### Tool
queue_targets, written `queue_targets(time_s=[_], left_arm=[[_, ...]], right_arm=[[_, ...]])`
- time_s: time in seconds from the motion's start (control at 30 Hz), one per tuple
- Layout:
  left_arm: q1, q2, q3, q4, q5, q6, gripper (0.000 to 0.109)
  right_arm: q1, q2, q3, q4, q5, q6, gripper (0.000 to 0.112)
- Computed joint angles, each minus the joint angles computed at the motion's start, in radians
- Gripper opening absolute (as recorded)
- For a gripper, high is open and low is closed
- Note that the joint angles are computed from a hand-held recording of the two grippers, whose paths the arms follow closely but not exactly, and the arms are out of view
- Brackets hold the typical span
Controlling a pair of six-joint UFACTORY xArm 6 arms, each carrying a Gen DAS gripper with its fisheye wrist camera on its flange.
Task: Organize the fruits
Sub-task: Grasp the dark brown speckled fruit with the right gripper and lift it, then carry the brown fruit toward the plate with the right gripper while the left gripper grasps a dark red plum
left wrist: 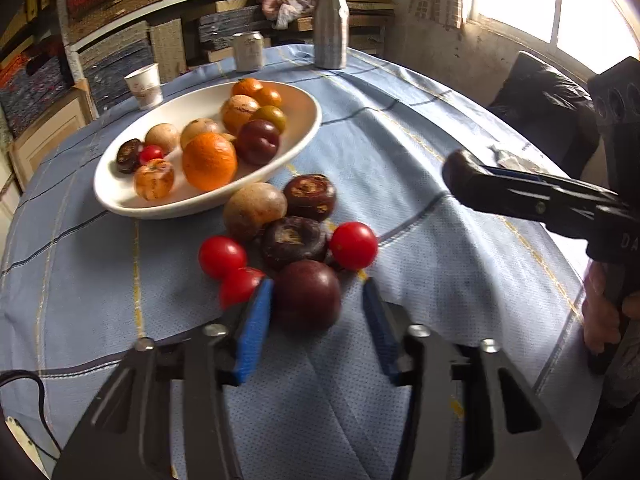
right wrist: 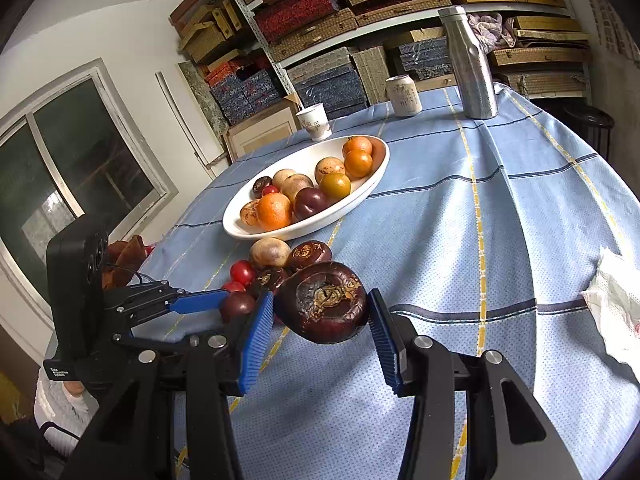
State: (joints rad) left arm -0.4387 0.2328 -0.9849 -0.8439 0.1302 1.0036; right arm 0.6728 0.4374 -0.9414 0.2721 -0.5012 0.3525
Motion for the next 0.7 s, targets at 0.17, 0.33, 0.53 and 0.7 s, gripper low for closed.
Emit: queue_targets(time_s=[0.17, 0.33, 0.53, 0.7], left_arm=[[0.008, -0.002, -0.003, -0.026, 0.009, 0.010, 0.033], [0.000, -0.023, 0.012, -0.100, 0.007, 0.074, 0.032], [0.012, -0.067, 0.014, -0.264, -0.024, 0.201, 0.032], [0.059, -0.090, -0.017, -0.245, -0.057, 0.165, 0.032]], right_arm=[[0.001, 0.000, 0.000, 0.002, 0.001, 0.001, 0.049], [-0.001, 0.002, -0.001, -0.005, 0.000, 0.007, 0.048], [0.003, 0.008, -0.003, 0.008, -0.005, 0.000, 0.048], [0.007, 0.003, -0.008, 0.024, -0.001, -0.019, 0.048]])
